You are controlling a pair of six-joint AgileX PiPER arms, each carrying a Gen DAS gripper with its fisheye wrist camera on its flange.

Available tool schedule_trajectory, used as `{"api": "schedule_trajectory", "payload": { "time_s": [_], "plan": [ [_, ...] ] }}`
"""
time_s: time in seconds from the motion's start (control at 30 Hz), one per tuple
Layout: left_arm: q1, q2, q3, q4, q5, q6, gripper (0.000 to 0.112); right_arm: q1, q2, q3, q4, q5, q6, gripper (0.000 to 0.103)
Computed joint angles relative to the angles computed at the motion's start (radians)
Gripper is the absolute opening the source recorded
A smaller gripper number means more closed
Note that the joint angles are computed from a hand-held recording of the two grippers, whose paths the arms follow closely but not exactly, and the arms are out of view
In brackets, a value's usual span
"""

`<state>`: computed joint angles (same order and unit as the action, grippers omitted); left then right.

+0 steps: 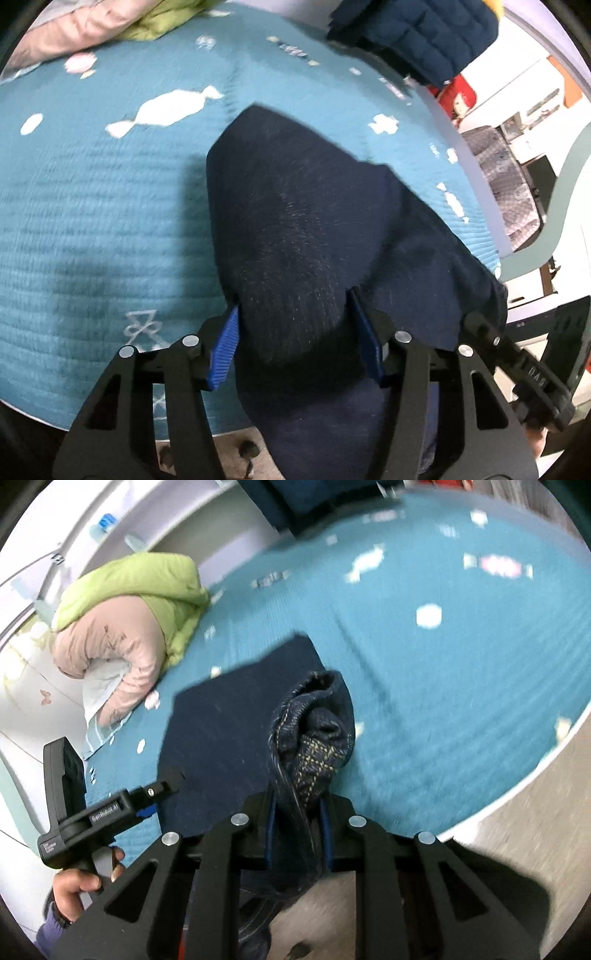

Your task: Fold large clothes

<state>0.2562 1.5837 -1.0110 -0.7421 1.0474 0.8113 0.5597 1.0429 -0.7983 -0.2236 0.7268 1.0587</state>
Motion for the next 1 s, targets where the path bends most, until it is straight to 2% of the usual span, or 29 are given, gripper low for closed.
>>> {"api": "schedule_trajectory", "payload": {
  "time_s": [0.1, 0.13, 0.2, 0.23, 0.3, 0.37, 0.4, 0.43, 0.5, 0.53, 0.6, 0.7, 0.77, 0.87, 0.97, 1.0],
  "plan": [
    [-0.086, -0.014, -0.028, -0.03, -0.021, -0.039, 0.053, -0.069, -0.013, -0.058, -0.022, 0.038, -0.092, 0.017],
    [-0.165, -0.011, -0.045, -0.042, -0.059, -0.086, 0.049, -0.112, -0.015, -0.073, -0.006, 0.037, -0.142, 0.017],
    [-0.247, 0.003, -0.092, -0.106, -0.072, -0.073, 0.03, -0.236, -0.019, -0.103, 0.056, 0.022, -0.297, 0.016],
    [-0.309, 0.02, -0.131, -0.115, -0.083, -0.093, 0.031, -0.297, -0.011, -0.119, 0.108, 0.015, -0.393, 0.016],
    [-0.437, 0.051, -0.204, -0.039, -0.131, -0.206, 0.03, -0.372, 0.015, -0.145, 0.144, 0.027, -0.513, 0.015],
    [-0.505, 0.096, -0.258, -0.02, -0.137, -0.271, 0.031, -0.467, 0.04, -0.158, 0.201, 0.034, -0.643, 0.015],
    [-0.541, 0.116, -0.28, 0.0, -0.154, -0.322, 0.031, -0.558, 0.046, -0.149, 0.274, 0.028, -0.727, 0.014],
    [-0.559, 0.126, -0.287, 0.004, -0.171, -0.332, 0.033, -0.637, 0.053, -0.135, 0.339, 0.014, -0.804, 0.013],
    [-0.575, 0.152, -0.3, 0.016, -0.19, -0.365, 0.047, -0.791, 0.076, -0.119, 0.472, 0.0, -0.975, 0.011],
    [-0.58, 0.168, -0.309, 0.032, -0.197, -0.392, 0.049, -0.866, 0.091, -0.117, 0.531, 0.002, -1.048, 0.009],
    [-0.583, 0.204, -0.322, 0.064, -0.209, -0.431, 0.053, -1.035, 0.127, -0.114, 0.65, 0.004, -1.19, 0.009],
    [-0.609, 0.301, -0.385, 0.117, -0.205, -0.515, 0.053, -1.219, 0.195, -0.139, 0.781, 0.047, -1.352, 0.009],
    [-0.631, 0.332, -0.39, 0.117, -0.234, -0.519, 0.059, -1.28, 0.229, -0.13, 0.811, 0.044, -1.398, 0.009],
    [-0.69, 0.375, -0.448, 0.249, -0.244, -0.644, 0.066, -1.349, 0.279, -0.1, 0.874, 0.109, -1.452, 0.009],
    [-0.646, 0.367, -0.405, 0.174, -0.25, -0.613, 0.068, -1.387, 0.306, -0.057, 0.922, 0.169, -1.509, 0.01],
    [-0.628, 0.348, -0.372, 0.162, -0.267, -0.594, 0.068, -1.392, 0.295, -0.043, 0.94, 0.166, -1.532, 0.011]
  ]
}}
